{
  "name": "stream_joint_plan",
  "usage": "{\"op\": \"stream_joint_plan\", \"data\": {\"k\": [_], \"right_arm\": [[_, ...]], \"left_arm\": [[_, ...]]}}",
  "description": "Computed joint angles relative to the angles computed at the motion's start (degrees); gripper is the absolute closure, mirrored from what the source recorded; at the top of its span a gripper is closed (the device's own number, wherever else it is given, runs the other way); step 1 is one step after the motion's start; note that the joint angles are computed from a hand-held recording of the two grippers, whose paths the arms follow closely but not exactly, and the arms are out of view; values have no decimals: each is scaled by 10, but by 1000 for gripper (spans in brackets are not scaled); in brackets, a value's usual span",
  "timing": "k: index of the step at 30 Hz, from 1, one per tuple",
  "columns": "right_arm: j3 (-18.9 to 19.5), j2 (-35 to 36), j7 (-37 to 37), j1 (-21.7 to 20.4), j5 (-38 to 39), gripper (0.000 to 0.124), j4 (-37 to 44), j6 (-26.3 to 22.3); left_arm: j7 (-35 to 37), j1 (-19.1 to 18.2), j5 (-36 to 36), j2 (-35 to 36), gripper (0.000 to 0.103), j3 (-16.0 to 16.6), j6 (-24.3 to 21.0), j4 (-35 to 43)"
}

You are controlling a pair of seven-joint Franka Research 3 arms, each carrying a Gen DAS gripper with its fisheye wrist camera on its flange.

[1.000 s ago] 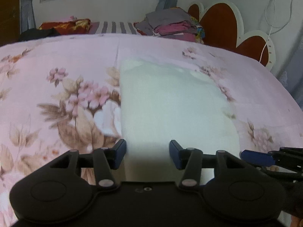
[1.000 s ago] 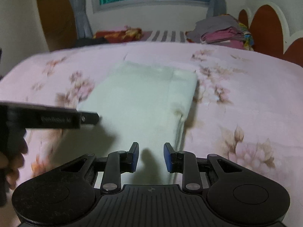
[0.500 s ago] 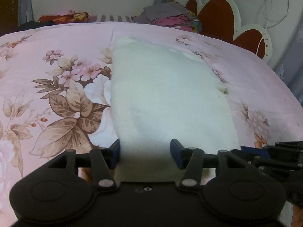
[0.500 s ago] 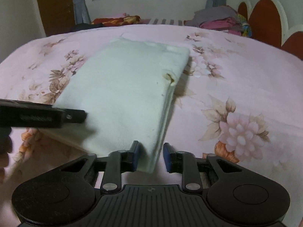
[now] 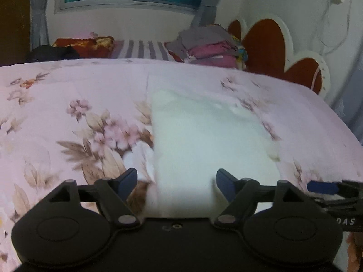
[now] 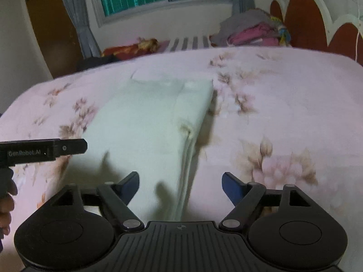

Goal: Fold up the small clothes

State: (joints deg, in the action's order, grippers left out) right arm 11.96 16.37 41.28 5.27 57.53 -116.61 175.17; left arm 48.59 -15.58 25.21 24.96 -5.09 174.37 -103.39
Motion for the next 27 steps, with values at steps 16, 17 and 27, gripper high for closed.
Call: {"op": "stream_joint_plan", "data": {"k": [16,17,27], "right_arm": [[-22,146,189,-12,-94,45,205,-104],[-20,154,191,-14,-101,46,215,-107],[20,199,181,-42,-84,74,260,-132]], "left_arm": [[190,124,-186,147,26,-161,-73,164],[208,133,-201,158,26,-176,-77,172],[269,127,-267,176,51,-184,-79,194]]}}
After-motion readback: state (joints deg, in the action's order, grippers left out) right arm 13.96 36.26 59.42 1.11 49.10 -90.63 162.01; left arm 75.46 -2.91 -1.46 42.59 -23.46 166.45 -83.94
